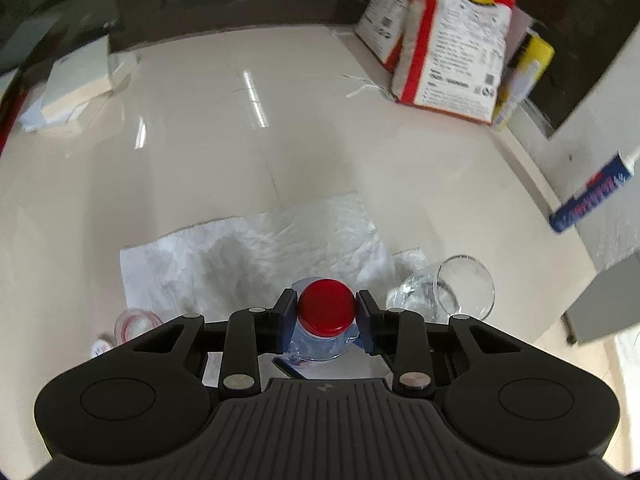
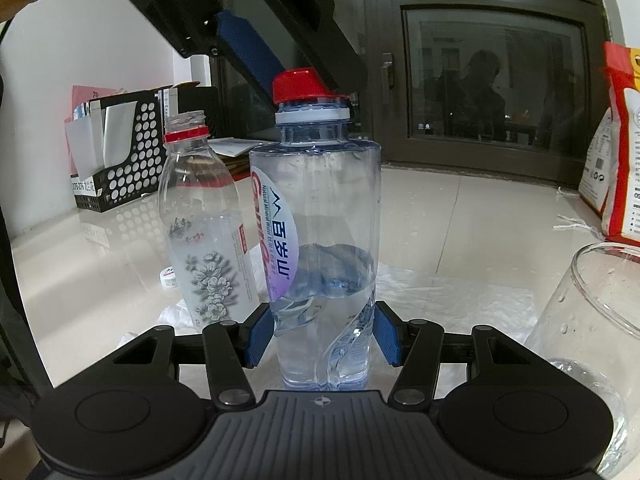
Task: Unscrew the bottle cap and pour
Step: 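Lower the left gripper over the red cap and close on it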
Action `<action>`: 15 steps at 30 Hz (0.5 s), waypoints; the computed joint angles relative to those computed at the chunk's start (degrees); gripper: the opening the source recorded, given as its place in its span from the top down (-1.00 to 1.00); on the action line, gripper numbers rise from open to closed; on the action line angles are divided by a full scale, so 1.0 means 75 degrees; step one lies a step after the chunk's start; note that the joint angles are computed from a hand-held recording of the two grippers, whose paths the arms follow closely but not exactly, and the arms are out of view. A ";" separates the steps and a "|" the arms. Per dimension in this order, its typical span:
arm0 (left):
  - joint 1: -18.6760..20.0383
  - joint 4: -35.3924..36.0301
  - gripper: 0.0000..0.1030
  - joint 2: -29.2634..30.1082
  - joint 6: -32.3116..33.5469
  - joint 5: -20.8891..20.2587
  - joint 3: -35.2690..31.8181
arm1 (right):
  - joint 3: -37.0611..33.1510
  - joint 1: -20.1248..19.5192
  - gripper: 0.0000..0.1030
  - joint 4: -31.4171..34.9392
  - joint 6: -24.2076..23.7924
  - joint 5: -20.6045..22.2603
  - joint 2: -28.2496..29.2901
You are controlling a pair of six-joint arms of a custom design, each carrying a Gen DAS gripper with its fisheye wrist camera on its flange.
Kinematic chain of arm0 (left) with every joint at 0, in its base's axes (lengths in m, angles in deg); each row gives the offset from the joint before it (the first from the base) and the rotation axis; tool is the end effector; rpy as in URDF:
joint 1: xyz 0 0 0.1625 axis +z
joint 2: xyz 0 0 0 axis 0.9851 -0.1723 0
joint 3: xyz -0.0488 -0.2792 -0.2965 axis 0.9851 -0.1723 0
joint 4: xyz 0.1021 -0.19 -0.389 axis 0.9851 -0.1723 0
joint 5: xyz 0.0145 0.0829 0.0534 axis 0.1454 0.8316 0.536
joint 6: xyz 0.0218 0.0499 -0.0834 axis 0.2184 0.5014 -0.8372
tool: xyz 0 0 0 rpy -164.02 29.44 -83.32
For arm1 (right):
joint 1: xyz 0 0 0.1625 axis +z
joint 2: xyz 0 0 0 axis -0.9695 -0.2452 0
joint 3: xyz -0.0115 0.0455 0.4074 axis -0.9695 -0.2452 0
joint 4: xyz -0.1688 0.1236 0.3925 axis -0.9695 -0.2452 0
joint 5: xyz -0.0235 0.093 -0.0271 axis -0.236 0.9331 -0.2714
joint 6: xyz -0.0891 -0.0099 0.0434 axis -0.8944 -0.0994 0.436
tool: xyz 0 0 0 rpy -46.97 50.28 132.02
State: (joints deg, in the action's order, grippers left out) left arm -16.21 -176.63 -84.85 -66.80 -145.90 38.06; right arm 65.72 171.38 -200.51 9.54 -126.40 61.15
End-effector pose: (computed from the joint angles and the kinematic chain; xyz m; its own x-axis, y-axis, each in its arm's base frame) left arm -0.2080 -0.8282 0.2071 -0.7650 0.4457 -0.4648 0.5541 0.8234 -0.1223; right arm 0.1875 -0.7182 -0.0143 -0.7377 -0.3018 0.6039 -0.6701 0.4365 -0.6003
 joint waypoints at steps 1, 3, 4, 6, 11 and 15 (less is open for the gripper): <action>0.0005 -0.0081 0.32 -0.0035 -0.0148 -0.0006 0.0070 | 0.0009 -0.0001 -0.12 -0.0005 0.0001 0.0005 0.0000; -0.0009 -0.0219 0.32 -0.0098 -0.0342 0.0039 0.0210 | 0.0005 0.0005 -0.12 -0.0021 -0.0013 -0.0007 0.0013; -0.0023 -0.0267 0.32 -0.0113 -0.0408 0.0077 0.0258 | 0.0002 0.0010 -0.12 -0.0021 -0.0012 -0.0016 0.0016; -0.0051 -0.0383 0.32 -0.0148 -0.0608 0.0155 0.0367 | 0.0009 0.0013 -0.12 -0.0017 0.0008 -0.0022 0.0011; -0.0066 -0.0863 0.32 -0.0270 -0.1567 0.0206 0.0697 | 0.0000 0.0027 -0.11 -0.0037 -0.0015 -0.0038 0.0024; -0.0098 -0.1177 0.31 -0.0384 -0.2179 0.0309 0.0969 | -0.0031 0.0033 -0.11 -0.0041 -0.0046 -0.0032 0.0040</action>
